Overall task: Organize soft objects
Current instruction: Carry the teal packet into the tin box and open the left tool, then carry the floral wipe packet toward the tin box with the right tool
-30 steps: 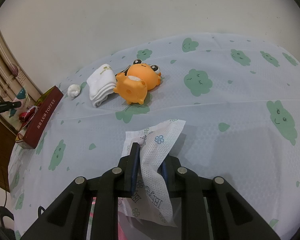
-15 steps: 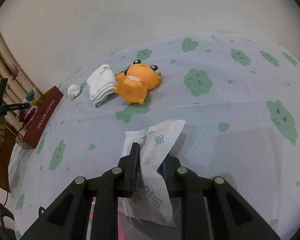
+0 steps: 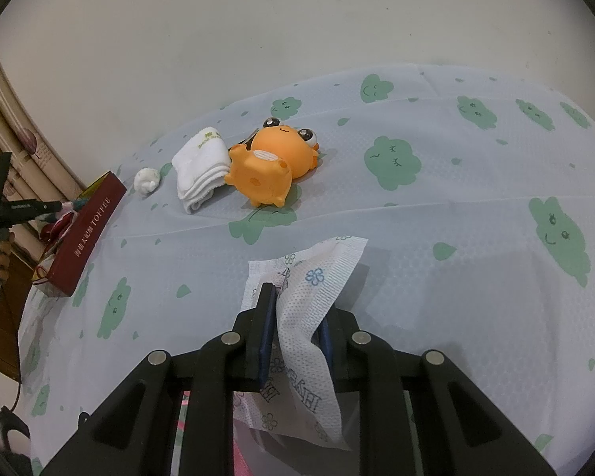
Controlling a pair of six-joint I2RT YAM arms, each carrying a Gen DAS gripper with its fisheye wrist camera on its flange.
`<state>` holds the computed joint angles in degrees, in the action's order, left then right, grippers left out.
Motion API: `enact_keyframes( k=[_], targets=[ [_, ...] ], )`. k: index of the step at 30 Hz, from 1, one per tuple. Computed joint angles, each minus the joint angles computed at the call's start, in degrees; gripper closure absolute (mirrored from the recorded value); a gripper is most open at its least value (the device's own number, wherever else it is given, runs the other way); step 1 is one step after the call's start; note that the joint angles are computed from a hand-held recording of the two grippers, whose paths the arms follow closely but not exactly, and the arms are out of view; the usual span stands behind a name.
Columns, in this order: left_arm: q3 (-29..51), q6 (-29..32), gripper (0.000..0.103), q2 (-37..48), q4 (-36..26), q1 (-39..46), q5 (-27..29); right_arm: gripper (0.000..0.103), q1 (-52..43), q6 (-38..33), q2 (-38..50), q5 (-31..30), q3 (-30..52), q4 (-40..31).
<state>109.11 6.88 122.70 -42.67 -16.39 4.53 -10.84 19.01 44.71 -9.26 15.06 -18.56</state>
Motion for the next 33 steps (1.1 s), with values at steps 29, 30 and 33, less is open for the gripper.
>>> enact_keyframes(
  k=[29,30,33],
  targets=[
    [-47.22,1.56,0.063,-34.02,16.22,7.46,6.82,0.086,17.63,8.75,7.64,22.09,7.61,-7.33],
    [-48.36,1.21,0.063,-34.85,17.75,7.95,6.27,0.086,18.22,9.26,8.2,22.77,8.12,-7.72],
    [-51.09,1.16,0.063,-36.55,20.69,9.93,6.66,0.086,20.26,11.21,10.23,25.24,9.74,-9.19]
  ],
)
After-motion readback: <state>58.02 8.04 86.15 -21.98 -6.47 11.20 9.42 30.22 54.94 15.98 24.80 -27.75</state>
